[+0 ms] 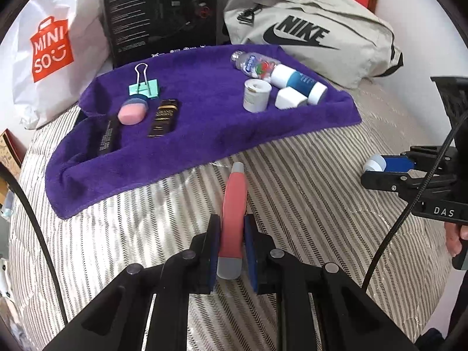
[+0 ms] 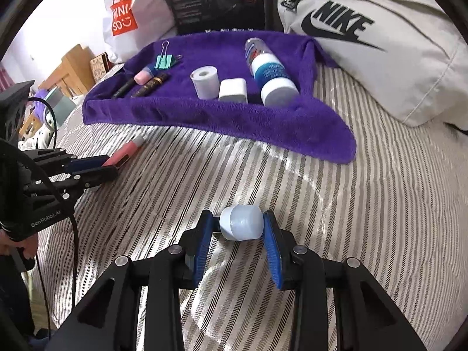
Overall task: Organize rigid objects
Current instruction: 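Place the pink tube beside the GRAND RESERVE box while the right tool sets the cap by the bottle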
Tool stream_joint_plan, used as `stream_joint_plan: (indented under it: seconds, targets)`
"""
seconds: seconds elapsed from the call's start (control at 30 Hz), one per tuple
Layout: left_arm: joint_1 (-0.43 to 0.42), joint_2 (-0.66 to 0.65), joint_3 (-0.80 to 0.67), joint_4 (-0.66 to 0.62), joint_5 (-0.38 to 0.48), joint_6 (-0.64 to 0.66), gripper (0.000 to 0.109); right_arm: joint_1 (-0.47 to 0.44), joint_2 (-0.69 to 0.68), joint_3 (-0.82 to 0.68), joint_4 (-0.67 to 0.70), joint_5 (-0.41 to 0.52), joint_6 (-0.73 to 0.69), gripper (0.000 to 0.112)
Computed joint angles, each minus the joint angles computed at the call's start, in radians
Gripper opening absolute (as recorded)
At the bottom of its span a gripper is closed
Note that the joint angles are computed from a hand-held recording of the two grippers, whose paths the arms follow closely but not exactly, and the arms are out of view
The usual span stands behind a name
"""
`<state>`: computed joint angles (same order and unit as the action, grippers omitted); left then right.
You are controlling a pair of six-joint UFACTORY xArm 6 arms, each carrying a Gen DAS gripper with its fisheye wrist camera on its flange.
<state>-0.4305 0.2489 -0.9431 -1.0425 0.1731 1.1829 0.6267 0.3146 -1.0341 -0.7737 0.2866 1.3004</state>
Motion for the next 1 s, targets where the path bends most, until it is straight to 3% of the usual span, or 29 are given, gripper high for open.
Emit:
stream_joint_plan:
  seconds: [0.63, 1.0]
  targets:
    - [0.087, 0.005, -0.08, 0.001, 0.131, -0.042, 0.016, -0.017, 0.007, -0.021, 0.113, -0.042, -0.125, 0.035]
    - [0.107, 0.051, -0.195, 0.107, 0.165, -0.154, 0.016, -0.026, 0.039, -0.136, 0.279, -0.057, -0.356, 0.035]
